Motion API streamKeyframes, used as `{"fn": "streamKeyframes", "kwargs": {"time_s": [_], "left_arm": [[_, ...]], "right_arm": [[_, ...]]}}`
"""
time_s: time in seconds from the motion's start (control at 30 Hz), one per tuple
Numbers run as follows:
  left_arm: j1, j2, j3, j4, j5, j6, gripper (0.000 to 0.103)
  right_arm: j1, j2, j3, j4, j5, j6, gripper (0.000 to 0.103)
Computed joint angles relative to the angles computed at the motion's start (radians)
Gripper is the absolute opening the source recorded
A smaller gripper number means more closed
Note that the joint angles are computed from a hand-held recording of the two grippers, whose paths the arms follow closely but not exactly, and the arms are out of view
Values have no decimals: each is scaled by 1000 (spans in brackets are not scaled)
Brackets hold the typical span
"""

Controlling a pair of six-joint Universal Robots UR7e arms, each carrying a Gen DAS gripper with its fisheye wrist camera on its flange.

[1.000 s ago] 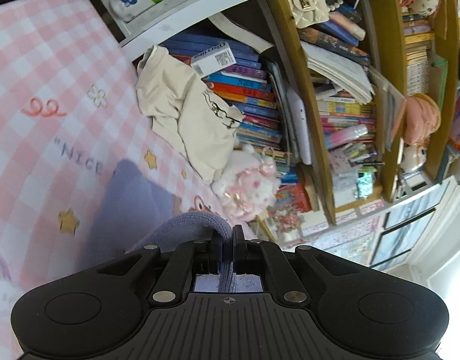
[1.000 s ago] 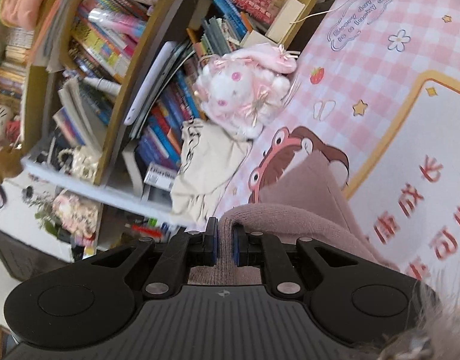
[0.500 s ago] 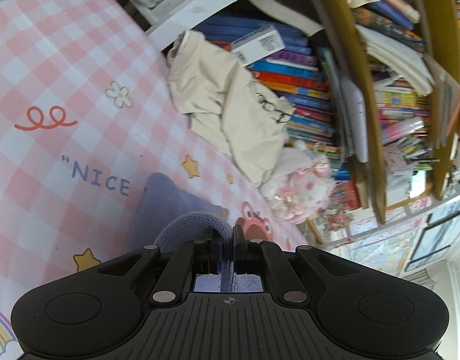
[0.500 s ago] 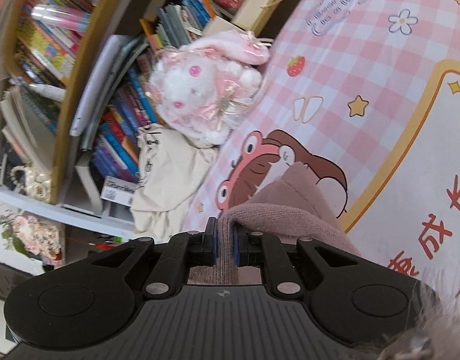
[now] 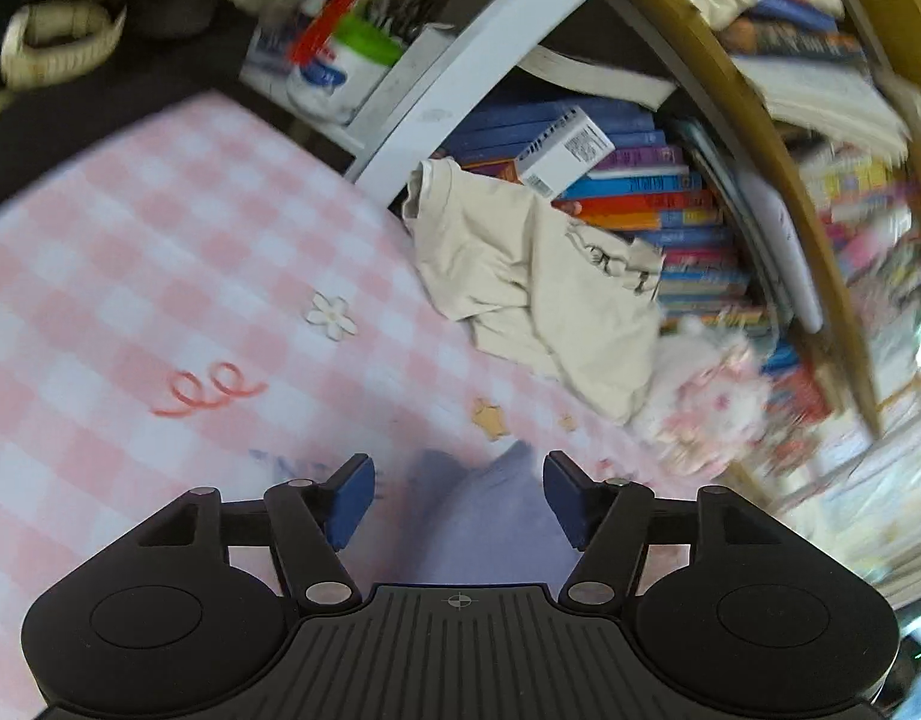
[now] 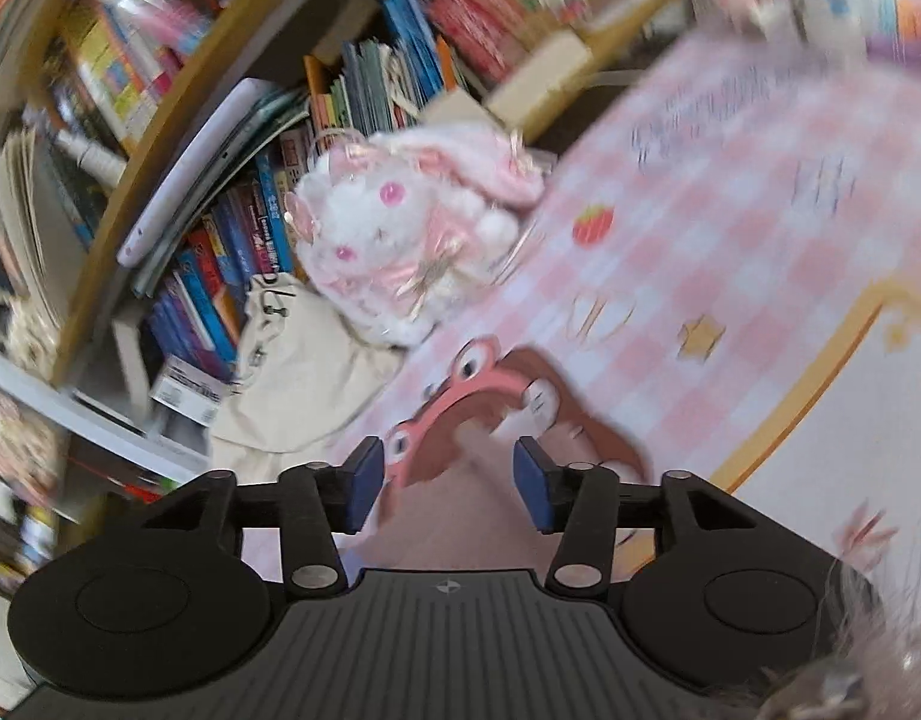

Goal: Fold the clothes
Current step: 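Lay the hem onto the collar with both tools and open them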

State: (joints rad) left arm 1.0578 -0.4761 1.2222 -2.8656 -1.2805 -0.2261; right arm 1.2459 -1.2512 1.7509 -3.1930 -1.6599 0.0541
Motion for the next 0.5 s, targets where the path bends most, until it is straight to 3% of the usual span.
{"fn": "streamKeyframes", "kwargs": {"time_s": [0.07,0.13,0.23,0.33,0.4,0.43,0.47,0.5], "left_arm": [[-12,-10,20,27,33,77,62],[-24,-14,41,68,65,156,64],[-38,-4,54,106,115,228,65],[-43,15,49,110,154,228,63],[-43,24,43,112,158,213,57],[-42,27,40,116,152,206,51],[-42,29,36,119,146,199,36],[-38,29,30,138,120,180,25]], "right_arm": [[19,4,5,-4,-71,-118,63],[35,12,11,18,-137,-237,66],[47,35,21,22,-220,-344,66],[44,53,25,35,-252,-345,64],[40,56,25,64,-251,-303,57],[37,57,25,78,-249,-282,45],[34,58,24,92,-247,-261,39],[33,59,27,94,-247,-254,38]]}}
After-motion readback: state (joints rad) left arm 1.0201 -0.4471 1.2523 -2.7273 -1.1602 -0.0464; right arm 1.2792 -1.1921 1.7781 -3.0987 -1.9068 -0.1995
